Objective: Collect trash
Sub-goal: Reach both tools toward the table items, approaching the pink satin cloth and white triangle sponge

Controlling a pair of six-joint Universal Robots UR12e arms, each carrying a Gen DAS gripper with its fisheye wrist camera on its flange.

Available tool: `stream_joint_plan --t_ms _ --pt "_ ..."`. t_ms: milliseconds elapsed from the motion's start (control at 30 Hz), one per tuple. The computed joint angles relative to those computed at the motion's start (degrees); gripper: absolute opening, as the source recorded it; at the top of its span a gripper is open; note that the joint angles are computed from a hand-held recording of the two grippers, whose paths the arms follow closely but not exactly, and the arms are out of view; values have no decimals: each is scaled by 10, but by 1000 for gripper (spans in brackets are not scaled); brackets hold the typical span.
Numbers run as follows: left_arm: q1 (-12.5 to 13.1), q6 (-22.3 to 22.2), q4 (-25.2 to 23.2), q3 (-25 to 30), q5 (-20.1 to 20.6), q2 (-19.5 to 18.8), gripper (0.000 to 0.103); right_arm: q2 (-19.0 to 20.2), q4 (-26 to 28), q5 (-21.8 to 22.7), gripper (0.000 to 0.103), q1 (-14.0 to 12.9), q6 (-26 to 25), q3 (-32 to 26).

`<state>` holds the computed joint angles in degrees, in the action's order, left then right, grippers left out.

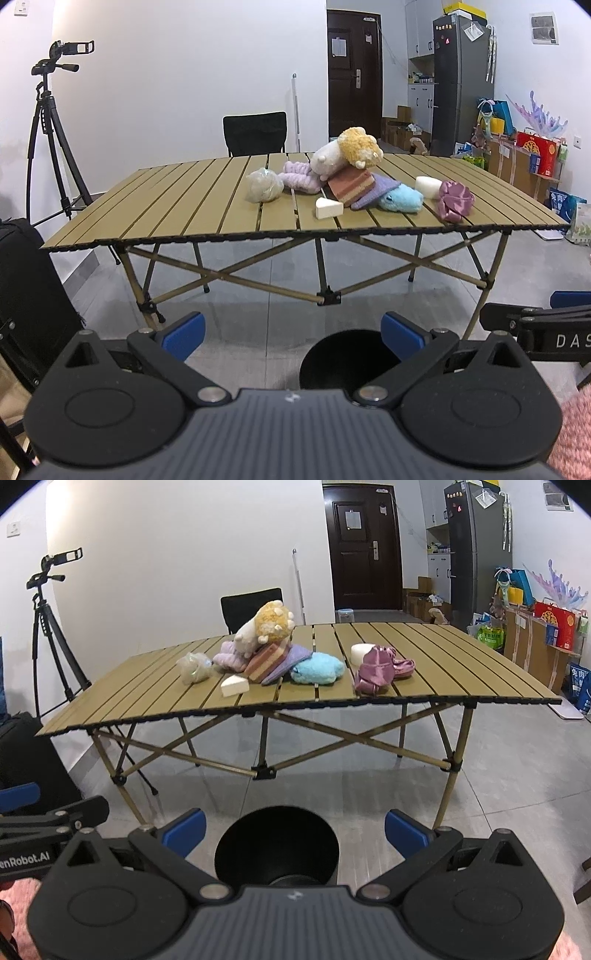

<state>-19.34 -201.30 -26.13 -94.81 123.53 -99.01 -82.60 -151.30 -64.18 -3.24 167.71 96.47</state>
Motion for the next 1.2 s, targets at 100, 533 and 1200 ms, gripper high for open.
stream_joint_plan --t_ms 100,533,1200 --pt "8 5 7 13 -5 -13 103 19 -15 2 103 3 13 -16" --pt "41 29 29 89 -5 -79 103 105 -99 3 103 15 37 -99" --pt "85 16 -1 207 -45 -175 103 285 -215 -141 101 45 81 -281"
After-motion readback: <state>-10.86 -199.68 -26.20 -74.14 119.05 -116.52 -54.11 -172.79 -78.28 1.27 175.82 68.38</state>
